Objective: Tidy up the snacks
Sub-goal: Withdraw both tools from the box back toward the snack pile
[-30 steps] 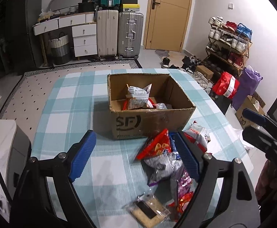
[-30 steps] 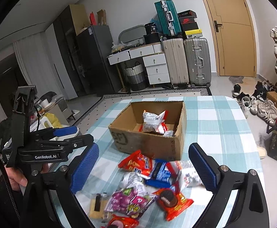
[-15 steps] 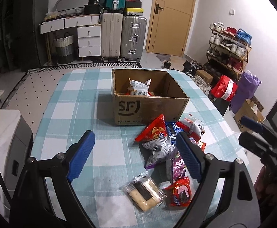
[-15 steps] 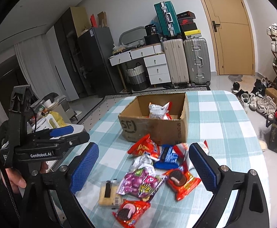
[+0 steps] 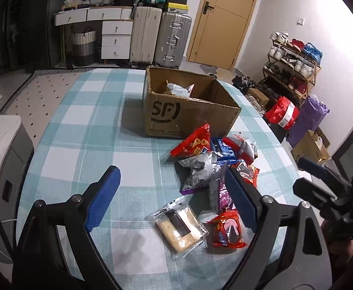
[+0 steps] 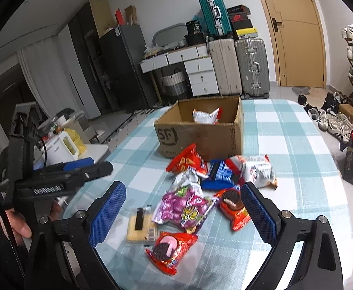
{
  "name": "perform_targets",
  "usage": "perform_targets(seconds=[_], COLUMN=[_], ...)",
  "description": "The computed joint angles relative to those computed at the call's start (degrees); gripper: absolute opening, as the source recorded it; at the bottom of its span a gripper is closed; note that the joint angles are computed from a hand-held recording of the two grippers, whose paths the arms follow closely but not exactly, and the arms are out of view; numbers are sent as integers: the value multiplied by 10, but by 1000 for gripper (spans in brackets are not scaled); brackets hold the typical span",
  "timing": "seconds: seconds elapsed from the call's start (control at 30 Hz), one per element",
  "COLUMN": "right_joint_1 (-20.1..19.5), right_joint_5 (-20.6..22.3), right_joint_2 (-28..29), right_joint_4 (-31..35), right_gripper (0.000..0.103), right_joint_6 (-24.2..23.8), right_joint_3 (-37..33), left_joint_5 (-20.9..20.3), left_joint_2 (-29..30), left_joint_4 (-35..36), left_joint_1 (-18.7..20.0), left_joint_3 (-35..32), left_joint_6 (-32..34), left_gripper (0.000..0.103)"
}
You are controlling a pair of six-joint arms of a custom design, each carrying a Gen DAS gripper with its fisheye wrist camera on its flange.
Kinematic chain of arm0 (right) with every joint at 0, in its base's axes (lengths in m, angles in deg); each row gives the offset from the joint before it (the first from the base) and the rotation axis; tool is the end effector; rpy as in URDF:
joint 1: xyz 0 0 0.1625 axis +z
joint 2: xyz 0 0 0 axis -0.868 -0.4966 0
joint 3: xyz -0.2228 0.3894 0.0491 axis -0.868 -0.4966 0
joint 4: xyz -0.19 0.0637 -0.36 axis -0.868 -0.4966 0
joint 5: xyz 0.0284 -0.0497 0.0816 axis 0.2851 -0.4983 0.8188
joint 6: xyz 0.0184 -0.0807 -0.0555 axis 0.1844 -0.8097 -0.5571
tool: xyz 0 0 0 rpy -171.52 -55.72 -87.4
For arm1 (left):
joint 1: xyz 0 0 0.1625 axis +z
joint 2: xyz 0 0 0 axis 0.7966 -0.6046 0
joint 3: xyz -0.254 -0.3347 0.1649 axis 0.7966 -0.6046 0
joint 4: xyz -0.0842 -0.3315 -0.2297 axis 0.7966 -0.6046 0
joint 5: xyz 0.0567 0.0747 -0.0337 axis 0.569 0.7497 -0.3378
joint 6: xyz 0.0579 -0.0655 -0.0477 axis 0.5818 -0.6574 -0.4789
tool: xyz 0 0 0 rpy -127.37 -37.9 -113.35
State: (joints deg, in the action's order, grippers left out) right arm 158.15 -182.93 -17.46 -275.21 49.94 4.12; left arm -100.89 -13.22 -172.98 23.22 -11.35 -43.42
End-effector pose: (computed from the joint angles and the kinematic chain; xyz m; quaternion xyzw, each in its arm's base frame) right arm 0.2106 -0.7560 0.0518 0.1842 -0.8661 0.4219 0.1950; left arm -0.0528 -0.9033 0.3270 0.2583 0.8987 -0.2984 0.1911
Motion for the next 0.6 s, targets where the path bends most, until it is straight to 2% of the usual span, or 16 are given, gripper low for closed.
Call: perform_targets(seconds=[0.1, 0.27, 0.6], right_joint_1=[-5, -15, -35], right_joint_5=[2, 9, 18], right_joint_2=[3, 10, 33], right_joint_4=[12, 36, 87], right_gripper=[98, 98, 98], right_joint_6=[5, 21, 35], right_joint_3=[-1, -8, -42], left_joint_5=[2, 0, -4], left_joint_2=[-1, -2, 17], left_joint_4=[-14, -40, -34], left_joint_1=[2, 7, 21], left_joint_3=[6, 19, 4], left_joint_6=[2, 10, 12], left_gripper=[88, 101, 101])
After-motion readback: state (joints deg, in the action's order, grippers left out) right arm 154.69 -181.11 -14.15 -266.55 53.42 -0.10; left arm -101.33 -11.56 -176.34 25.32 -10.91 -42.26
